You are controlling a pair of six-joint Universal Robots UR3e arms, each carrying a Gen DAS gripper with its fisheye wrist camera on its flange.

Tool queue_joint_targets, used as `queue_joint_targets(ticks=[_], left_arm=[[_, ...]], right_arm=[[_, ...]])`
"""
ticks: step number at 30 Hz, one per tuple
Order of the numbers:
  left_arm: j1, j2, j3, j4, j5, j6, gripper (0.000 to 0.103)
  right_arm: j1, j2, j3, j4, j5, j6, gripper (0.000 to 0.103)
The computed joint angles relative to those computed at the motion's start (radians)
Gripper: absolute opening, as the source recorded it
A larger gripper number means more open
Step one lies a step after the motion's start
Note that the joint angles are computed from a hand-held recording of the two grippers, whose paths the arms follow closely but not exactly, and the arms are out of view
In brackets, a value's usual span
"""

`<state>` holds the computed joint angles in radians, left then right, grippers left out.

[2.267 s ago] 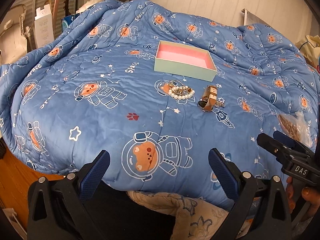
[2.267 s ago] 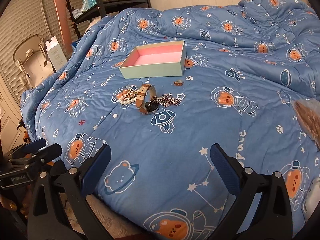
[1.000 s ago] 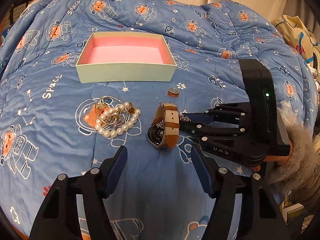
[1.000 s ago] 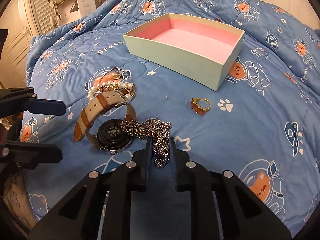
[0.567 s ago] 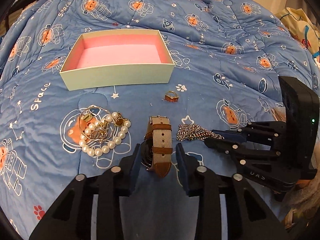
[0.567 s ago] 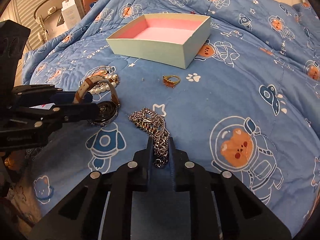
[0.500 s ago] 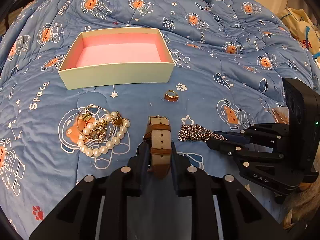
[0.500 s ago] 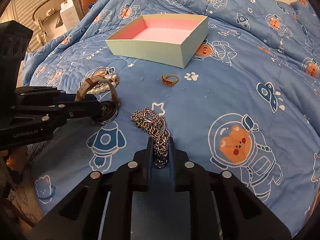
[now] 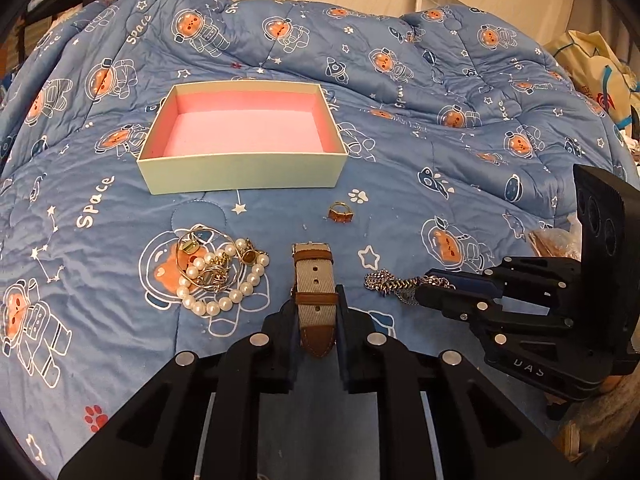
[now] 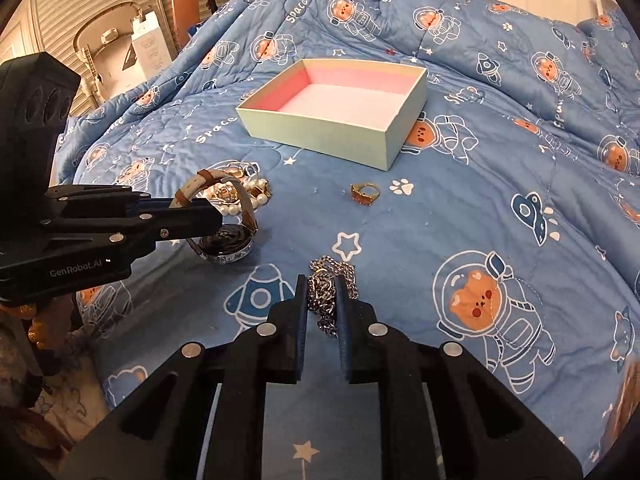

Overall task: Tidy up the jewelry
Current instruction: 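Close the right gripper on the silver chain while the left gripper grasps the brown leather watch strap, then carry the watch and chain into the pink box while opening both grippers there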

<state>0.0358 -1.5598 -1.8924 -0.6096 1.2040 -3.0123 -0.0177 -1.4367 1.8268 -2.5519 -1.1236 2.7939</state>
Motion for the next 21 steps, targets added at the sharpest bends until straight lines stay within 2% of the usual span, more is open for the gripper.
queue_joint_targets(ticks=[12, 17, 21], left_arm=[[0.105, 0.079, 0.049, -0.131, -0.087, 0.075, 0.014], [0.147, 0.040, 0.147, -0.183, -0.122, 0.099, 0.014], [0.158, -0.012, 0.232, -0.185, -0.111, 0.110, 0.014]], right_arm=[[0.040, -0.002, -0.141, 0.069, 0.039, 0.031, 0.014], [0.059, 0.062, -0.294, 0.095, 0.061, 0.035, 0.014], [0.084, 0.152, -0.450, 0.100, 0.047, 0.042, 0.014]])
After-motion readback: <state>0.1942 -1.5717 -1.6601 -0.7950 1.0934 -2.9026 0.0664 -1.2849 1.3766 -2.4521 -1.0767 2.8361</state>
